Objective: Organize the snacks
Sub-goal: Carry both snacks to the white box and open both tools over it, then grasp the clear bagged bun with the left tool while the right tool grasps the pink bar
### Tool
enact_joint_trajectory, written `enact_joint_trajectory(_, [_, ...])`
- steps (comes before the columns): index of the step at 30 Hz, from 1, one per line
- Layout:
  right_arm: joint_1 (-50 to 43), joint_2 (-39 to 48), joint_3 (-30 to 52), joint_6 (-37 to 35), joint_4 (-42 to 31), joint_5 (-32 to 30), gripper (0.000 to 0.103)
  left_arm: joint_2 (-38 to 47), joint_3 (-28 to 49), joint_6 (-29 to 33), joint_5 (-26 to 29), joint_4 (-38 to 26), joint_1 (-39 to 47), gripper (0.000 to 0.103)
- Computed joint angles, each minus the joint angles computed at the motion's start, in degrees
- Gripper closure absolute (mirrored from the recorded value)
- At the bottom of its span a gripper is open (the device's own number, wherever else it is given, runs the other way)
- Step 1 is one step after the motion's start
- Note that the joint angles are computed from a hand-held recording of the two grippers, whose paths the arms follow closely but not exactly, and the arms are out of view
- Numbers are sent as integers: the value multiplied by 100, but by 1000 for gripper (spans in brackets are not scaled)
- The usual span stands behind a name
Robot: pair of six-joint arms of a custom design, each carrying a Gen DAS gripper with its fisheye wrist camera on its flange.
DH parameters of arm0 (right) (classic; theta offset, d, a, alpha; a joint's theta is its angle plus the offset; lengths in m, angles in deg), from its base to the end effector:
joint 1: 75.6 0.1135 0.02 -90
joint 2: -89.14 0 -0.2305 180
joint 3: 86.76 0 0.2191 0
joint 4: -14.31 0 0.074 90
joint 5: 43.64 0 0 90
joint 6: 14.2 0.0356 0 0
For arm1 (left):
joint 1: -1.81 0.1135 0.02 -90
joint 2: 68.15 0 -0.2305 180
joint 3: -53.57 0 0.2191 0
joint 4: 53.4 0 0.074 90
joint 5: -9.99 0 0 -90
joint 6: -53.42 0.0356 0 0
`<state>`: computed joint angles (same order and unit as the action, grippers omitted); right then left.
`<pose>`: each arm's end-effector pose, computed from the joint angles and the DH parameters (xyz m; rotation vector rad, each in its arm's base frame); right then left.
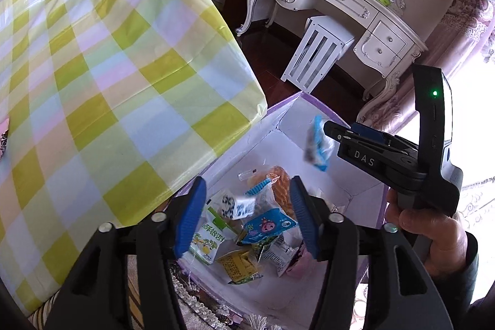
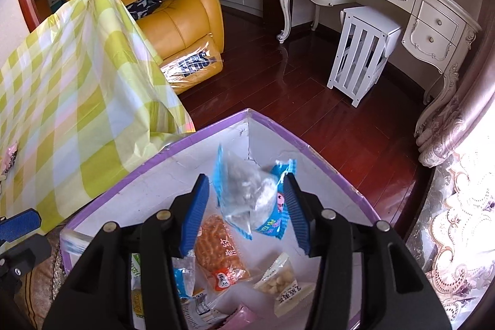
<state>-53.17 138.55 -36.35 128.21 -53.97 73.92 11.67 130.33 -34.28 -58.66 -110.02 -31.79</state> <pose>0.1263 0.0343 0.1950 0.7764 2.4168 -0.1843 0.2028 -0.1503 0.2362 0.9463 2.4816 -0.6753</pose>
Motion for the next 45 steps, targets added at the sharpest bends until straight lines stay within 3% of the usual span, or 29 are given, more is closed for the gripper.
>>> enact_joint_trajectory(2, [16,0,-1,39,1,32,39,-40,-14,-16,61,15,46,36])
enact_joint_trajectory(4, [73,64,36,91,-8,69,38,-82,-33,-39,106,40,116,30])
enact_joint_trajectory(10, [479,396,366,368,-82,239,27,-275,-49,21,84,103,473,27])
enact_joint_trajectory(16, [873,977,972,550,-73,374,26,-362,122,242,-12,170,1238,24])
enact_joint_trajectory(20, [1141,1603,1541,486,111,397,25,-99,492,393,229,132,2110,22])
enact_joint_trajectory(27, [1576,2863,2864,170,411,403,25,951,1738,461,659,-73,3787,21])
enact_joint_trajectory(33, [1875,3940,4201,-128,458,427,25,2266,3273,46,838,-256,5225,20])
enact_joint_trajectory(40, [2120,5252,5871,-324,307,406,25,3641,4798,-75,978,-730,6205,19])
enact_joint_trajectory(45, [2324,6318,7311,-403,14,406,25,4352,5466,-162,1198,-1074,6612,19])
